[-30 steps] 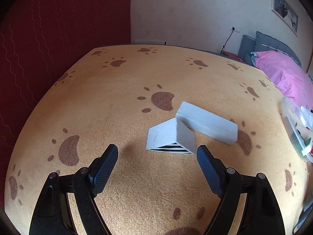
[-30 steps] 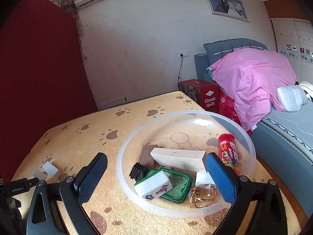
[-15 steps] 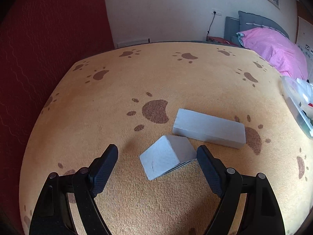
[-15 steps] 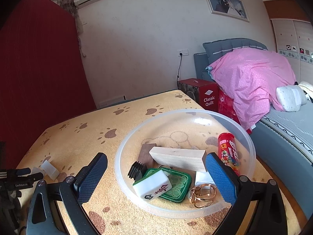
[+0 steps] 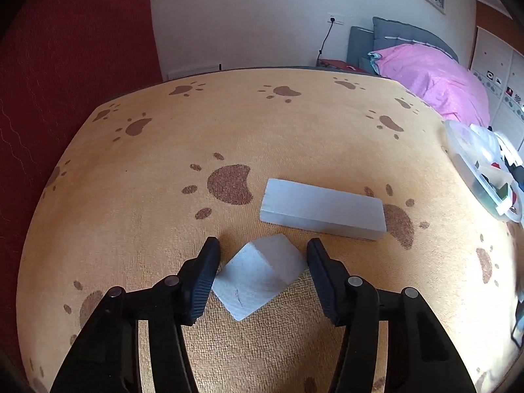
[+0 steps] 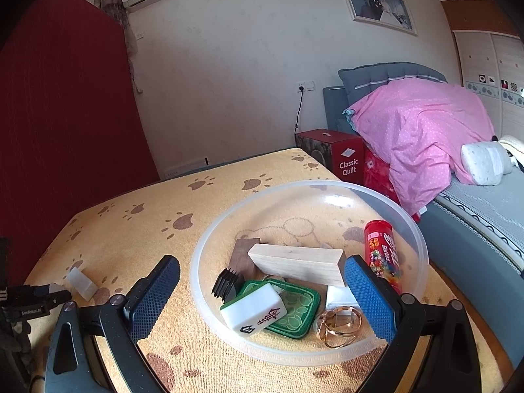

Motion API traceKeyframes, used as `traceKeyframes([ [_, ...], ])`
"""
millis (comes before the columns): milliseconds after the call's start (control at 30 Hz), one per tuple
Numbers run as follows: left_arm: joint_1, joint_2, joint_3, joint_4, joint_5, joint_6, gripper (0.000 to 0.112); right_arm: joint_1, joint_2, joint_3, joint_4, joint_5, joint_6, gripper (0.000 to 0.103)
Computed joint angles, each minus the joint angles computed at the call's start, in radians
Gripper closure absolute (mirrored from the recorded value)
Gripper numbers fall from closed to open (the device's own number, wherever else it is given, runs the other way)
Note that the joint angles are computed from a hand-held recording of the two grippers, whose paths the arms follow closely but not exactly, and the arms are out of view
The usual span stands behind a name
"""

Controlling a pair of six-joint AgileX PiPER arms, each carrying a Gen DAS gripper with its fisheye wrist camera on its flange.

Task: Organize rigid objects
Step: 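Grasp the small white triangular piece with the left tool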

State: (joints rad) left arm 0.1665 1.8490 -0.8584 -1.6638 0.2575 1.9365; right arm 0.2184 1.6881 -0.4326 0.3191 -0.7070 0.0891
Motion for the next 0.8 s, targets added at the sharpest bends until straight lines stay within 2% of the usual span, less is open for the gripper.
traceKeyframes([
  [133,0.02,-0.014,0.029,-0.016,0.025,-0.002,0.056,-0.008,-0.001,-0.019,-0.001,0.044,-0.007,0.001],
  [267,0.034,-0.018,0.036,0.004,0.045,-0.017,0.055,0.046,-0.03,-0.034,0.057,0.093,-0.094,0.001],
  [333,0.043,-0.017,0.036,0.03,0.064,-0.037,0.051,0.059,-0.05,-0.053,-0.011,0.163,-0.055,0.001],
  [433,0.055,-0.018,0.042,0.047,0.094,-0.043,0.043,0.074,-0.048,-0.103,-0.195,0.278,0.116,0.001],
  [533,0.064,-0.019,0.048,0.034,0.113,-0.024,0.043,0.114,-0.018,-0.167,-0.36,0.358,0.296,0.001],
  [600,0.076,-0.019,0.052,0.023,0.132,-0.011,0.052,0.142,0.009,-0.217,-0.486,0.405,0.439,0.001],
  [633,0.082,-0.018,0.053,0.019,0.14,-0.009,0.061,0.164,0.02,-0.236,-0.49,0.422,0.453,0.001],
  [733,0.106,-0.021,0.061,-0.003,0.178,0.013,0.066,0.246,0.041,-0.291,-0.352,0.464,0.32,0.001],
  [800,0.115,-0.034,0.08,-0.05,0.186,0.054,0.072,0.281,0.061,-0.338,-0.393,0.506,0.36,0.001],
])
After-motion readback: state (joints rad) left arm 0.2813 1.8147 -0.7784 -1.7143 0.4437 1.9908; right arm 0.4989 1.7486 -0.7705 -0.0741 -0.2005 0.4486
